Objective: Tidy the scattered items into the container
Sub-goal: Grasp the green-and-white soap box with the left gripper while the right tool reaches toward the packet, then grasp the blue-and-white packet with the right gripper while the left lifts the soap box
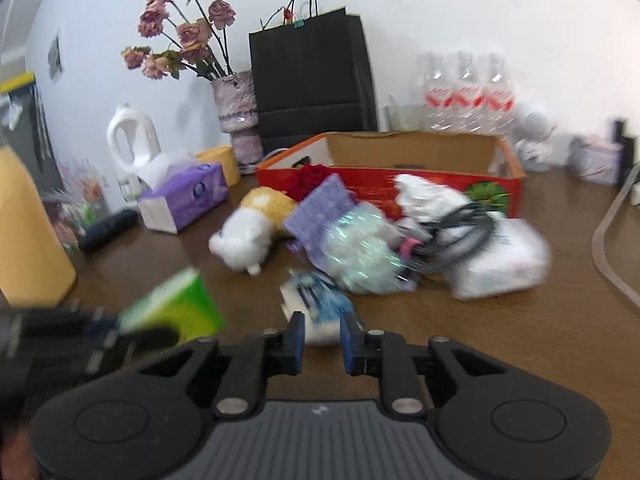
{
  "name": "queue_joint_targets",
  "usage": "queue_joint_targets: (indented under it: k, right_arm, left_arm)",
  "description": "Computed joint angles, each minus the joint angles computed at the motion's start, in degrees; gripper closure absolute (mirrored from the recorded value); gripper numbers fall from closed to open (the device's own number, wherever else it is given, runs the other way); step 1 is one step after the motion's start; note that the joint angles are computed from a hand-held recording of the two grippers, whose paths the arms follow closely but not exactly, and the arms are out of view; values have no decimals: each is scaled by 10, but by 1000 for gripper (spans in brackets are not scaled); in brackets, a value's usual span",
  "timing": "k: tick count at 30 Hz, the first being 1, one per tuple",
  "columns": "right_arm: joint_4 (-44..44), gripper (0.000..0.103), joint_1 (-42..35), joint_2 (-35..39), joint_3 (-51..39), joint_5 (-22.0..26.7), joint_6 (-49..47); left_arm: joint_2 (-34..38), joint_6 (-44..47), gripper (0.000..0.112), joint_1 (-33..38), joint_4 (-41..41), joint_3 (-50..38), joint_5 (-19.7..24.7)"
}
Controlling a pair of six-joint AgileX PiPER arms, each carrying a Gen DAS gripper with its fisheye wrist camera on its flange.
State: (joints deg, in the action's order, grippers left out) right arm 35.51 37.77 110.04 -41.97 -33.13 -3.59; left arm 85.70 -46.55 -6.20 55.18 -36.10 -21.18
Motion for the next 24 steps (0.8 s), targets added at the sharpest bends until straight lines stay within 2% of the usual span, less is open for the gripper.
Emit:
queue_joint_targets:
  k: [1, 2, 5, 6, 7, 9, 15, 19, 21, 24]
  right_arm:
    - [-8, 71, -14, 12, -25, 25, 4]
    - [-18, 69, -25, 24, -47, 44, 15]
    - [-63, 69, -45, 60, -93, 74, 63]
    - [-40, 75, -42, 69, -104, 77, 46]
    - [2, 100, -35, 73, -111, 76, 7]
    - [64, 103, -20, 70, -117, 75, -57]
    - [206, 103, 68, 5, -38, -49, -159]
    - [364, 103, 159, -46, 34, -127, -236]
    - [442, 103, 193, -49, 51, -135, -266]
    - [475, 90, 218, -61, 76, -120, -252]
  left_arm:
    - [-5, 6, 96, 3, -6, 5, 0]
    - [-8, 12, 96, 7, -10, 9, 0]
    - [-13, 23, 95, 20, -18, 18, -9]
    - [-14, 24, 95, 24, -19, 20, -12]
    - [-14, 20, 95, 30, -15, 22, -16]
    - [-11, 2, 95, 38, 6, 21, -21]
    - [-15, -18, 95, 52, 32, 29, -39]
    - [-18, -55, 94, 58, 78, 35, -64]
    - [-11, -62, 94, 47, 88, 37, -67]
    - [-5, -48, 94, 22, 78, 42, -59]
